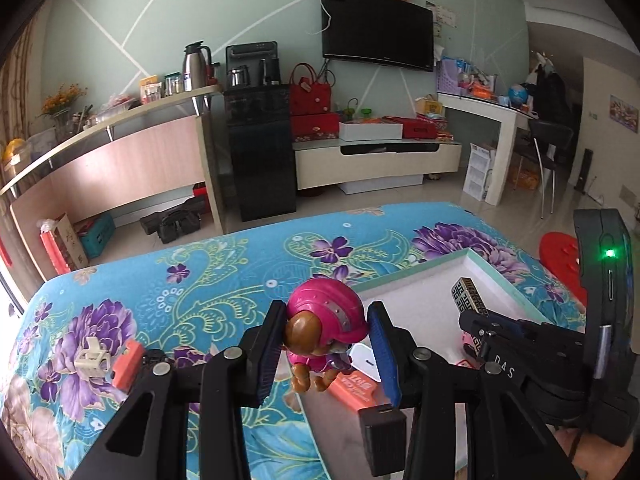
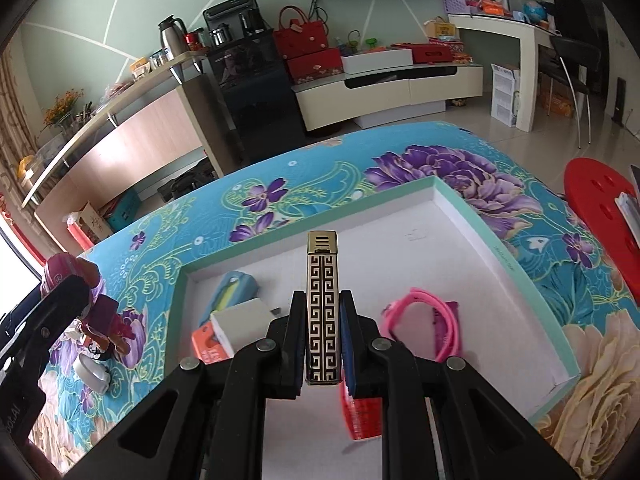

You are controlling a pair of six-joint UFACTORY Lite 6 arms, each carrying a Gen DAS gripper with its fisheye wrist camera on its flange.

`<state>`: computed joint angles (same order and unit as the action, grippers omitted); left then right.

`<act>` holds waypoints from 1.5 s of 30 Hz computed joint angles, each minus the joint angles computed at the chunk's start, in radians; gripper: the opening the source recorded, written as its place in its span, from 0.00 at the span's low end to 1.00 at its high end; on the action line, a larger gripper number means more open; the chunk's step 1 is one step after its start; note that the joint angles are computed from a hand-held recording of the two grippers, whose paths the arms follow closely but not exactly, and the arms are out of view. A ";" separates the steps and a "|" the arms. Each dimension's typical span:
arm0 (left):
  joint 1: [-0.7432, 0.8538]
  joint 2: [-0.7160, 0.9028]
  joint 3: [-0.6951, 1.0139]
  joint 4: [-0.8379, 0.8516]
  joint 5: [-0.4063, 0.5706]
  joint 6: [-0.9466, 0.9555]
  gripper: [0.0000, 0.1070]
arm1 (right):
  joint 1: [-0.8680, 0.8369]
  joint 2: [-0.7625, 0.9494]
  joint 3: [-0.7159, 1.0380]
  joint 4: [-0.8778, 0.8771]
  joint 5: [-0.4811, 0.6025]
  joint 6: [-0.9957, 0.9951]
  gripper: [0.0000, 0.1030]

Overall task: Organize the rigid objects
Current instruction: 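Carry the bar and doll over the white tray with both tools, then open both tools to release the bar and doll into the tray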

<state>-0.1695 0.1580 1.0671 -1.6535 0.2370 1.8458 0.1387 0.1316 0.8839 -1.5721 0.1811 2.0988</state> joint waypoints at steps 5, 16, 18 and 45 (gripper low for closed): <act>-0.073 0.033 0.001 0.030 -0.009 -0.036 0.42 | -0.078 -0.058 -0.074 -0.097 -0.024 0.099 0.15; -0.110 0.125 0.048 0.254 0.039 -0.275 0.42 | -0.128 -0.067 -0.108 -0.346 -0.068 0.334 0.15; -0.111 0.139 0.057 0.292 0.035 -0.315 0.42 | -0.128 -0.058 -0.104 -0.388 -0.073 0.376 0.15; -0.072 0.226 0.152 0.525 0.055 -0.583 0.47 | -0.063 0.046 -0.012 0.167 -0.043 -0.203 0.16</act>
<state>-0.2412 0.3844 1.2195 -1.1283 0.2918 1.2629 0.0755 0.1778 0.8724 -1.4050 0.1380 1.8962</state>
